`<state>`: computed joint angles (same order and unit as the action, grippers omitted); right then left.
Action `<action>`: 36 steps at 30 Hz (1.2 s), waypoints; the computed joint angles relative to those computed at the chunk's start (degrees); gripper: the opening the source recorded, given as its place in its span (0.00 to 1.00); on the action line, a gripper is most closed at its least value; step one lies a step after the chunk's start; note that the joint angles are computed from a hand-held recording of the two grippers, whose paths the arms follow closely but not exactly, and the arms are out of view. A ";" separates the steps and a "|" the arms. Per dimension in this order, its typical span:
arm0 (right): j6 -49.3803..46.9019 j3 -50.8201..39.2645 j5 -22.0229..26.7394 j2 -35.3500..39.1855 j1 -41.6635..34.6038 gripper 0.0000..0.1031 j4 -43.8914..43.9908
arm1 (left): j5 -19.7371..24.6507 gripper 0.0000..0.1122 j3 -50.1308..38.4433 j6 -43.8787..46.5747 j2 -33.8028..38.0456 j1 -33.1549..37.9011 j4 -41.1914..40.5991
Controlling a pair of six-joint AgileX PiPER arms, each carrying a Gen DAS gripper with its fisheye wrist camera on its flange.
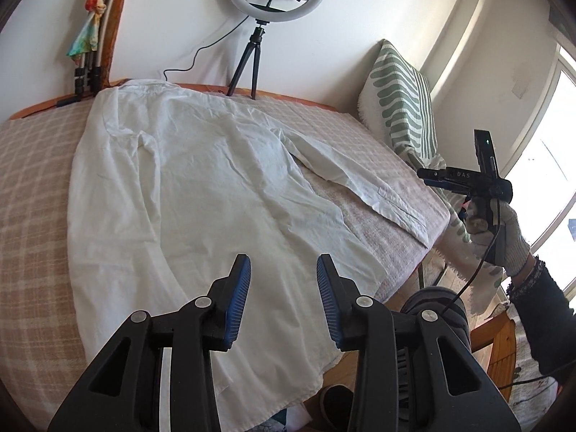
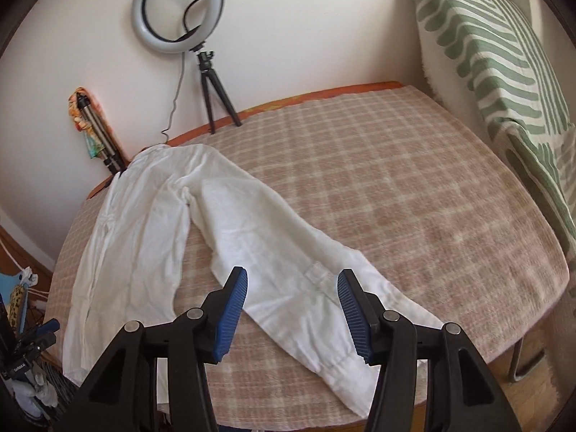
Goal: Fold small clothes
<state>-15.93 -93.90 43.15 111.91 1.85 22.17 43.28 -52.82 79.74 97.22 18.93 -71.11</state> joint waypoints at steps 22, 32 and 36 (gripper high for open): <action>1.96 -0.59 0.24 9.31 -10.95 0.59 -1.16 | -1.99 0.33 -2.20 -6.75 2.43 -3.87 3.44; 2.49 1.91 -0.71 7.36 -8.87 0.09 -4.35 | -1.52 0.33 -1.65 -5.98 2.06 -3.46 3.14; 0.74 4.27 -2.10 5.12 -8.51 0.03 -2.06 | -1.22 0.33 -1.39 -5.16 1.81 -3.05 3.08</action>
<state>-15.19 -89.62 41.05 117.03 -6.66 20.12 42.06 -54.21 74.58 99.03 15.88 -68.03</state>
